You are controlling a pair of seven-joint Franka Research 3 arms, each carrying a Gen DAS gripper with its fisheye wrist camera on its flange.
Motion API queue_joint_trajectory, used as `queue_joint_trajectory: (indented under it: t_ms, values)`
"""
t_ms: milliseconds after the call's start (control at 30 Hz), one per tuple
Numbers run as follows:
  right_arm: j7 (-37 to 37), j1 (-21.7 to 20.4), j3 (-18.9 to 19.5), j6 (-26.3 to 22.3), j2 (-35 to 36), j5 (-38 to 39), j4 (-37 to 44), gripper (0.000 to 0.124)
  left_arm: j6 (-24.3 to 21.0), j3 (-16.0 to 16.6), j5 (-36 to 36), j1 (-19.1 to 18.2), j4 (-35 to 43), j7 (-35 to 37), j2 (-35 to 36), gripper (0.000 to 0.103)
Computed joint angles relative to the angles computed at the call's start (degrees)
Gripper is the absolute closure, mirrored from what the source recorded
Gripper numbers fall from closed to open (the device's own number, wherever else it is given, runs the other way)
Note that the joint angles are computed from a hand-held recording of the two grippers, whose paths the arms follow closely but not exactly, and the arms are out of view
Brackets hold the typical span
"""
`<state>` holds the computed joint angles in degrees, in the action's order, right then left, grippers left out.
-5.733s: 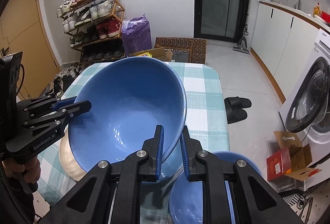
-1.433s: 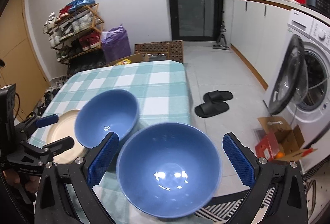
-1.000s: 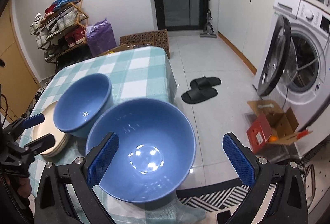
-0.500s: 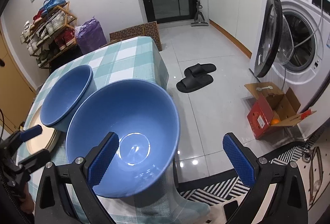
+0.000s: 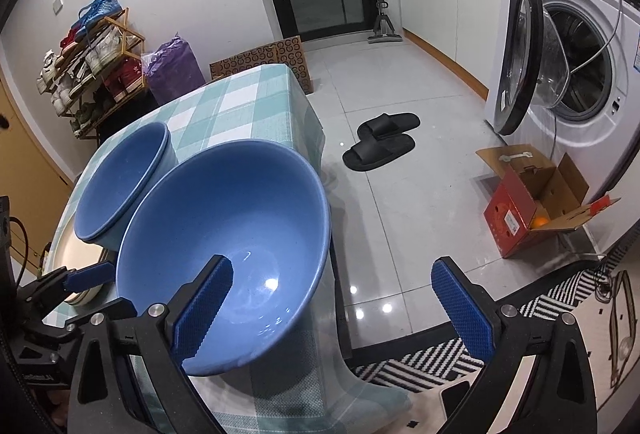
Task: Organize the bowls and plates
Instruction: 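Move both grippers to the rim of the next light-blue bowl, then close the left and right grippers on that bowl's rim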
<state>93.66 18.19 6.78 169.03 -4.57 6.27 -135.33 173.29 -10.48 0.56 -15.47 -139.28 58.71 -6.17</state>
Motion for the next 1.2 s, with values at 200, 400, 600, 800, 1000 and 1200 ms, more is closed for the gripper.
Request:
queue_joint_trajectory:
  t_ms: [200,400,600,800,1000,1200]
  values:
    - [-2.8,0.6,-0.6,0.5,1.0,3.6,0.3,0.022,1.1,0.0,-0.3,0.1,-0.2,-0.2,0.2,0.035]
    - [-3.8,0.9,-0.6,0.5,1.6,5.1,0.6,0.023,2.0,2.0,-10.0,-3.4,0.2,8.1,0.9,0.048]
    - [-6.4,1.6,-0.6,-0.3,2.8,8.3,1.9,0.040,1.9,2.6,-18.4,-4.8,1.0,15.2,1.6,0.053]
    - [-8.6,2.1,-0.5,-0.2,3.7,11.0,2.8,0.049,1.9,0.7,-14.9,-2.3,1.8,12.3,2.4,0.058]
    - [-11.5,2.3,-0.5,0.3,4.0,14.7,3.2,0.059,1.9,-0.1,-13.4,-1.0,2.7,10.9,3.3,0.062]
    - [-12.4,2.2,-0.6,1.4,3.4,15.9,2.5,0.077,2.6,-0.4,-11.6,-0.2,2.4,9.2,3.4,0.066]
